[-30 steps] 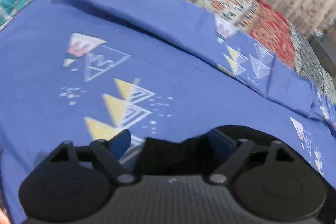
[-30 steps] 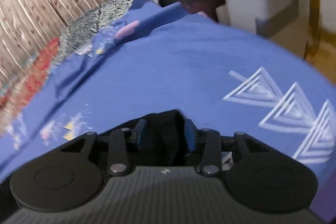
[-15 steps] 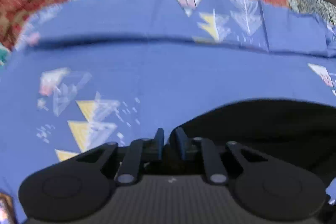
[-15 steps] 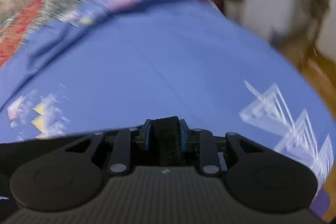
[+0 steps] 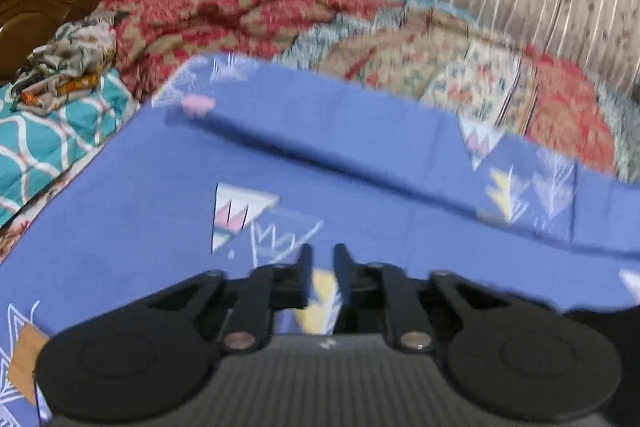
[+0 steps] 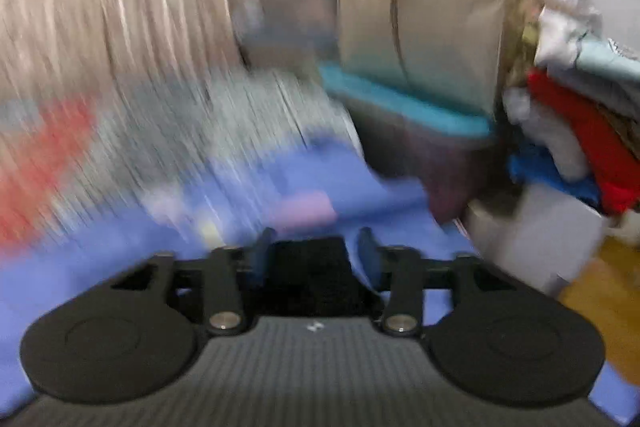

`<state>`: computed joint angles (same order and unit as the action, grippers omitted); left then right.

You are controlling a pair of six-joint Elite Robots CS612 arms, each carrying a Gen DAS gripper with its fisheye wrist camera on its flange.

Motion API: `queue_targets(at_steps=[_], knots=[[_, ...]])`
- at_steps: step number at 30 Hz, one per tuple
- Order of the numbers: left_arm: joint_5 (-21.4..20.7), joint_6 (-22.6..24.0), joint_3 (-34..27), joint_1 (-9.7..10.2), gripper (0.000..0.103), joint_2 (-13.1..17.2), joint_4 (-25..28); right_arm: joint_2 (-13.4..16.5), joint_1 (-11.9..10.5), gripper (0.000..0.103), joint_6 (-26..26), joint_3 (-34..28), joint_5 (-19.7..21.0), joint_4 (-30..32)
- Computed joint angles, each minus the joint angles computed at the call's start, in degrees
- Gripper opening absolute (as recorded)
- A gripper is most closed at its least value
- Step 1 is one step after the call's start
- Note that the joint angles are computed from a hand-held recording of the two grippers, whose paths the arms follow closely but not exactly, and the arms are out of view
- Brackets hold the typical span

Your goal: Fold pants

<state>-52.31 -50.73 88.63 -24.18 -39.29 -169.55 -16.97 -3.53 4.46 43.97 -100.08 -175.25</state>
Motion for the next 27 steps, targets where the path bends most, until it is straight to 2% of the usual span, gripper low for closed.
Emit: queue_targets(at_steps=[1,2,3,4,5,7,9,10,11,12,13,14,15,17,18,19,20,21,23,24,25,27], knots=[[-0.5,0.8,0.0,0.01,0.019,0.2,0.3,0.2,0.4,0.055,0.0,-0.2,-1.4,2.6],[-1.5,1.7,0.1,0.19,0.020,0.3,0.2,-0.3,0.4,0.055,1.0,1.2,-0.5,2.8],[-2.6,2.1,-0.1,0.40,0.023,0.5,0.5,-1.1,0.2,0.055,1.8,3.9,2.9,0.6],[-3.9,2.4,-0.2,0.66,0.030,0.7,0.6,-1.8,-0.2,0.055,2.0,7.0,6.3,-3.3],[-5.4,2.7,-0.5,0.96,0.040,0.9,0.5,-2.7,-0.2,0.055,2.3,9.5,8.2,-4.8],[-7.6,4.1,-1.3,1.37,0.052,1.9,-0.2,-4.7,-0.5,0.055,2.3,14.8,12.7,-7.0],[-9.6,7.1,-3.0,1.71,0.069,3.1,-0.3,-6.3,-0.6,0.056,1.8,18.8,16.4,-8.1],[-11.1,8.6,-3.8,1.94,0.093,3.7,-0.1,-7.1,-0.6,0.056,1.2,20.8,17.8,-8.7],[-13.3,10.8,-5.0,2.33,0.102,4.6,0.4,-7.7,-0.5,0.056,0.5,22.1,18.6,-8.7],[-14.2,12.3,-6.1,2.38,0.099,5.4,1.2,-8.1,-0.3,0.057,-0.4,23.0,18.9,-8.6],[-14.0,13.5,-7.4,2.30,0.086,6.2,3.2,-8.6,0.0,0.057,-1.3,23.6,18.8,-8.2],[-13.9,14.5,-8.5,2.15,0.061,6.9,4.9,-8.7,0.5,0.058,-2.0,23.8,18.2,-7.6],[-13.2,15.6,-9.2,1.86,0.058,7.6,5.6,-8.7,0.7,0.058,-3.0,23.7,17.8,-7.0],[-8.3,17.1,-9.2,0.66,0.038,7.9,4.4,-8.3,0.9,0.057,-3.4,22.6,16.6,-6.3],[-4.7,18.1,-9.0,-0.03,0.033,7.7,4.4,-7.9,0.8,0.057,-2.7,21.6,16.3,-6.0],[-2.0,18.5,-8.5,-0.37,0.022,7.5,3.5,-7.6,0.8,0.057,-1.6,20.5,15.8,-6.0],[0.0,17.8,-7.5,-0.40,0.017,7.0,1.5,-7.0,0.5,0.057,-0.7,19.8,15.2,-6.7],[1.2,15.5,-6.7,-0.13,0.016,6.6,1.0,-6.4,0.4,0.057,0.3,18.5,13.7,-7.4],[1.6,9.2,-5.5,0.55,0.015,5.6,2.0,-4.9,-0.1,0.057,4.0,15.1,10.2,-8.1],[0.9,7.8,-5.0,0.70,0.015,5.2,1.7,-4.3,-0.4,0.057,7.1,13.5,9.1,-7.4],[0.2,8.2,-4.5,0.62,0.016,5.2,0.6,-3.8,-0.8,0.057,10.6,11.9,8.3,-6.0],[2.1,10.8,-4.9,-0.18,0.017,5.6,0.8,-2.9,-1.5,0.057,16.7,8.4,8.9,-0.1]])
